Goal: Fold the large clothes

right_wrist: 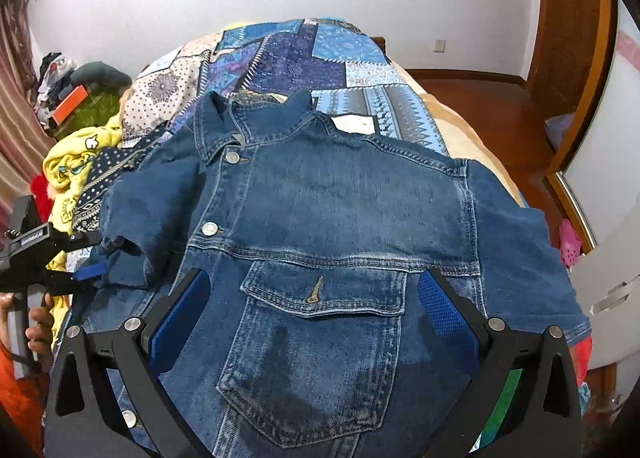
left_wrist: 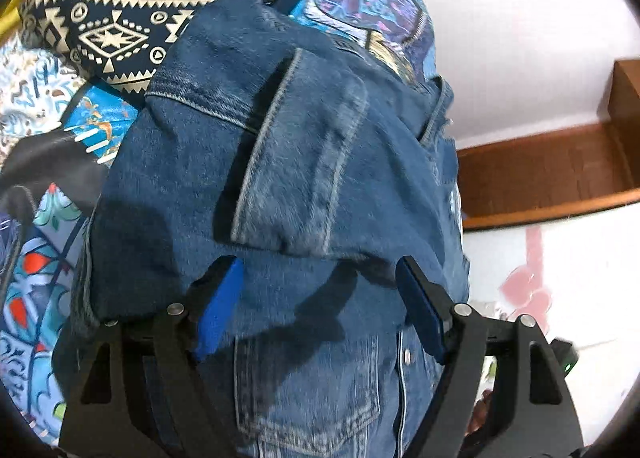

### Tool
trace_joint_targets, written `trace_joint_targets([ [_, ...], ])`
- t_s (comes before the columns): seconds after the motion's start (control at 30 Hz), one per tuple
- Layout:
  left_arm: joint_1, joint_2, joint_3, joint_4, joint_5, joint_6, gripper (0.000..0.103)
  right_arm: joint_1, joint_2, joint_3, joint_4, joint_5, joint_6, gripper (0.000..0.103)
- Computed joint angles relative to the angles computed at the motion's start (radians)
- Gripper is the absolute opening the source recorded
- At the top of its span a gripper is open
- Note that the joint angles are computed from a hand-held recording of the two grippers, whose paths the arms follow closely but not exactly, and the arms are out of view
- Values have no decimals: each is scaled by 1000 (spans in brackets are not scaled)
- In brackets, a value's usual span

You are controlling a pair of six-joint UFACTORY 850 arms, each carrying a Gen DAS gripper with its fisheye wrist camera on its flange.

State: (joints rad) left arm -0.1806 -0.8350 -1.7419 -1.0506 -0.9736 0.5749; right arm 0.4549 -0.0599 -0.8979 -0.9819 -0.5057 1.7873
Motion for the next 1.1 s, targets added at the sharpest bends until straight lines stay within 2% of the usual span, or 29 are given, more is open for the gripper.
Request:
trace_joint_targets([
  [0.17, -4, -20, -32, -32, 43, 1, 75, -15, -4, 8, 27, 15, -14, 103],
  [0.23, -14, -27, -53, 10, 79, -28, 63, -21, -4, 13, 40, 24, -19, 103],
  [0.3, -27, -30, -70, 77, 127, -57, 34, -25, 0, 19, 45, 29, -17, 103],
  [0.37, -38, -15, -69, 126, 167, -71, 27, -24, 12, 30, 38, 29, -2, 103],
  [0.5, -58, 35, -45, 123, 239, -48, 13, -26, 42, 54, 15, 19, 25, 103],
  [0.67, -103, 106, -37, 59, 302, 76, 10, -31, 105, 102, -30, 4, 88, 103],
  [0.83, -201, 152, -56, 24, 350, 183, 8, -37, 174, 151, -54, -22, 137, 103],
  [1.0, -297, 146, -72, 57, 333, 190, 7, -37, 240, 193, -82, -62, 183, 103],
  [1.1, -355, 99, -118, 141, 305, 116, 7, -41, 278, 222, -72, -84, 190, 103],
])
